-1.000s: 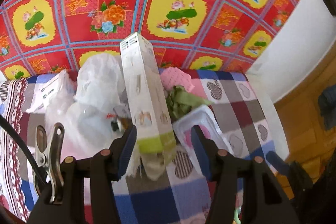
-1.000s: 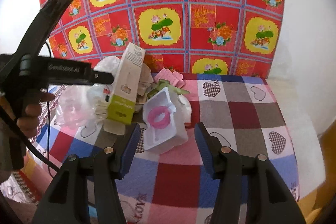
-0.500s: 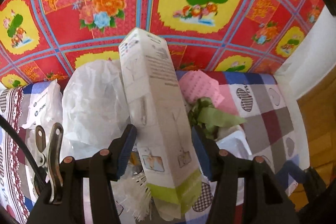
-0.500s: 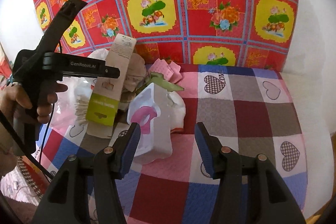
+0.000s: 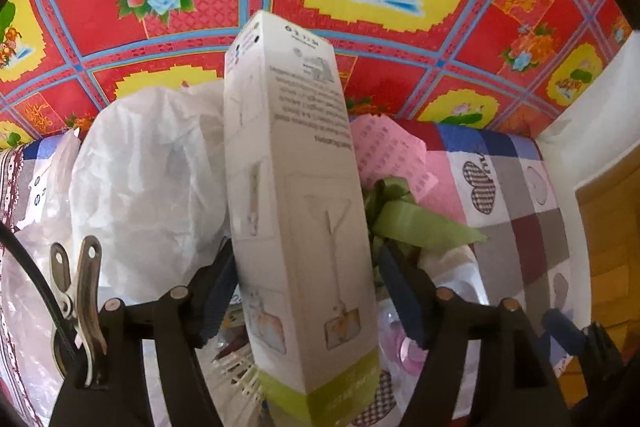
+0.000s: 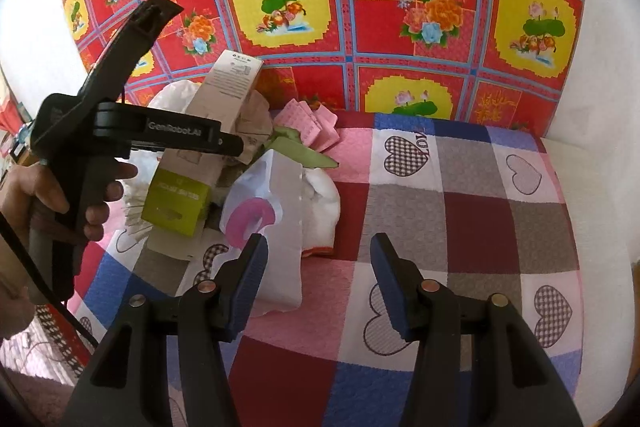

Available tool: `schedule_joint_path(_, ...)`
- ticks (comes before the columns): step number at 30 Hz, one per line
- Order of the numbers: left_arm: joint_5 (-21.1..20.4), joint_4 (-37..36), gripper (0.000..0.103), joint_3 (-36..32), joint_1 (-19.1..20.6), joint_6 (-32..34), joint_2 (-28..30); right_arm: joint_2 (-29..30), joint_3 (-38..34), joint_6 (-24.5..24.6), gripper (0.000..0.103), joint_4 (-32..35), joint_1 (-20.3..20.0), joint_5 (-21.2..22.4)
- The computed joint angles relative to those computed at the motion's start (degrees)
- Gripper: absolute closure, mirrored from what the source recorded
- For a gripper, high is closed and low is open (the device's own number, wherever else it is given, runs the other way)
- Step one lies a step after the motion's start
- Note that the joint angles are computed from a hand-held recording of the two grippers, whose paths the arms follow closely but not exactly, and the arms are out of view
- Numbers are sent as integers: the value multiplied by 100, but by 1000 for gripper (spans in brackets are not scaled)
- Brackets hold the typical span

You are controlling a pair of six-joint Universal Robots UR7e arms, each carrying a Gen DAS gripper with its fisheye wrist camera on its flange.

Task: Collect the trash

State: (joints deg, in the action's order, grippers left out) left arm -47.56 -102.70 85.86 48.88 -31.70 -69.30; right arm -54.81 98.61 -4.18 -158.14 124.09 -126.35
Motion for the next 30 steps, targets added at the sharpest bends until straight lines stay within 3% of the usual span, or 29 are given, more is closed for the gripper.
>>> schedule_joint_path(5, 114, 106, 31, -47, 38, -232, 135, -13, 12, -2, 48, 12, -29, 31)
schedule_joint_path(7, 135, 78, 40, -34, 48, -269, 138, -24, 28, 4, 48, 6, -39, 39)
schedule_joint_path(10, 99, -57, 44, 39, 30, -255, 46, -40, 51, 9, 48, -16, -54, 55)
schedule_joint_path(22, 121, -211, 46, 174, -243, -64, -312, 4, 61, -96, 48, -156, 55, 59)
schedule_joint_path(27, -353, -84, 45, 190, -139, -223, -464, 11, 80, -43, 48, -198, 138, -16)
schedule_joint_path(30, -381, -85, 47, 325, -177, -259, -646, 20, 92, -38, 48, -263, 199, -85)
